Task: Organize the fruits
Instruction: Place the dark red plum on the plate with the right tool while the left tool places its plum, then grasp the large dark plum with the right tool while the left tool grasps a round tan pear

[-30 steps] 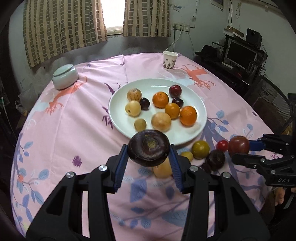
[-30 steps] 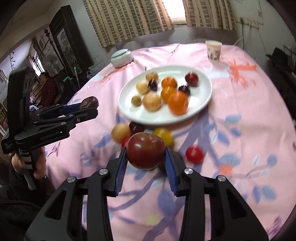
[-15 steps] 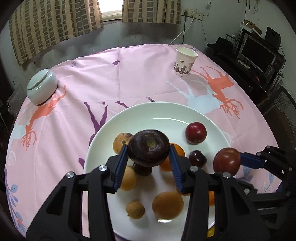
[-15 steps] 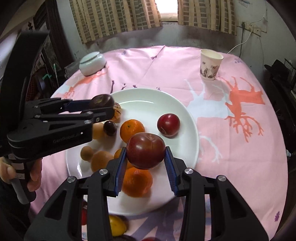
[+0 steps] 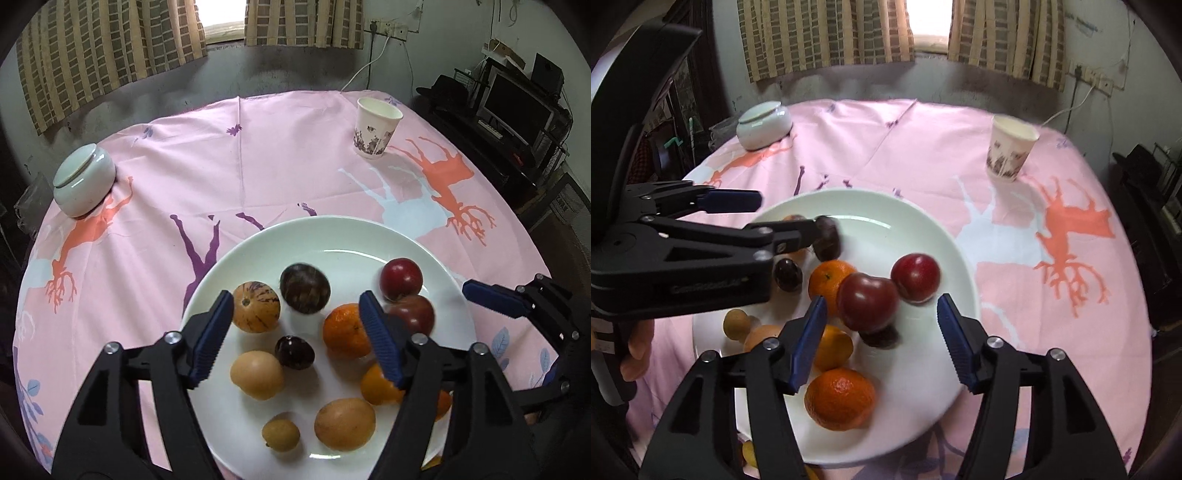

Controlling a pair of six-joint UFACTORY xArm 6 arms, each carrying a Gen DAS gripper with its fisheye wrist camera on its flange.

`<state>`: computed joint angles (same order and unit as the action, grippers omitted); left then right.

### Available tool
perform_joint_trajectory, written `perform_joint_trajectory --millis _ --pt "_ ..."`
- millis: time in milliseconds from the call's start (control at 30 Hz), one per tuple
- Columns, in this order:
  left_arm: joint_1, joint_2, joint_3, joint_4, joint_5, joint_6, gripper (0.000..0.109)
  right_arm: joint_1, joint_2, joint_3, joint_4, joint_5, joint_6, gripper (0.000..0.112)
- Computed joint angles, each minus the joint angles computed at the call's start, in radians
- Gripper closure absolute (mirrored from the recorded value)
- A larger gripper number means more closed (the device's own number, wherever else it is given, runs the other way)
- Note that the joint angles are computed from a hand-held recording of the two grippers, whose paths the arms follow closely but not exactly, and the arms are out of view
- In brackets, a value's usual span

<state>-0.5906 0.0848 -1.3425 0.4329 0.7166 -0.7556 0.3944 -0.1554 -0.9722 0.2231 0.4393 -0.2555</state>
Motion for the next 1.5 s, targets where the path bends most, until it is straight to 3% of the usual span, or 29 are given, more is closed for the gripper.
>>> perform_joint_trajectory --millis 133,200,267,467,600,733,933,1100,1133,1167,1233,1333,1500 --pt "-0.040 -0.170 0.141 0.057 -0.027 -0.075 0.023 -0.013 -0.139 0.083 0.006 0.002 -0.004 0.049" --pt "-0.086 -0.274 0.227 0.139 -0.009 -0.159 0.018 -0.024 -0.240 0.149 0.041 0.030 -0.013 0.038" --pt "-0.149 -0.366 0.306 0.230 0.036 -0.254 0.015 -0.029 -0.359 0.242 0.064 0.036 0.003 0.012" --pt "-0.346 -0.572 0.534 0.423 0.181 -0.544 0.012 0.009 -0.765 0.550 -0.034 0.048 0.153 0.012" --pt "-0.386 -0.663 0.653 0.384 0.169 -0.634 0.012 0.060 -0.921 0.667 -0.114 0.093 0.284 0.012" --pt "-0.426 -0.696 0.680 0.374 0.227 -0.644 0.012 0.098 -0.911 0.681 -0.155 0.136 0.328 0.012" --pt "-0.453 -0.732 0.703 0.378 0.245 -0.663 0.012 0.095 -0.873 0.679 -0.258 0.122 0.408 0.012" --pt "-0.431 -0.725 0.712 0.356 0.209 -0.647 0.012 0.103 -0.857 0.688 -0.140 0.093 0.318 0.012" --pt "-0.428 -0.722 0.712 0.353 0.203 -0.643 0.012 0.110 -0.856 0.697 -0.144 0.072 0.319 0.018" --pt "-0.426 -0.719 0.712 0.352 0.200 -0.640 0.012 0.113 -0.846 0.699 -0.167 0.064 0.334 0.037" --pt "-0.424 -0.714 0.712 0.350 0.195 -0.635 0.012 0.109 -0.801 0.680 -0.145 0.083 0.317 0.050" --pt "-0.418 -0.719 0.719 0.348 0.187 -0.631 0.012 0.099 -0.732 0.662 -0.094 0.090 0.284 0.052" --pt "-0.401 -0.710 0.724 0.321 0.160 -0.603 0.012 0.102 -0.581 0.613 -0.162 0.047 0.332 0.053"
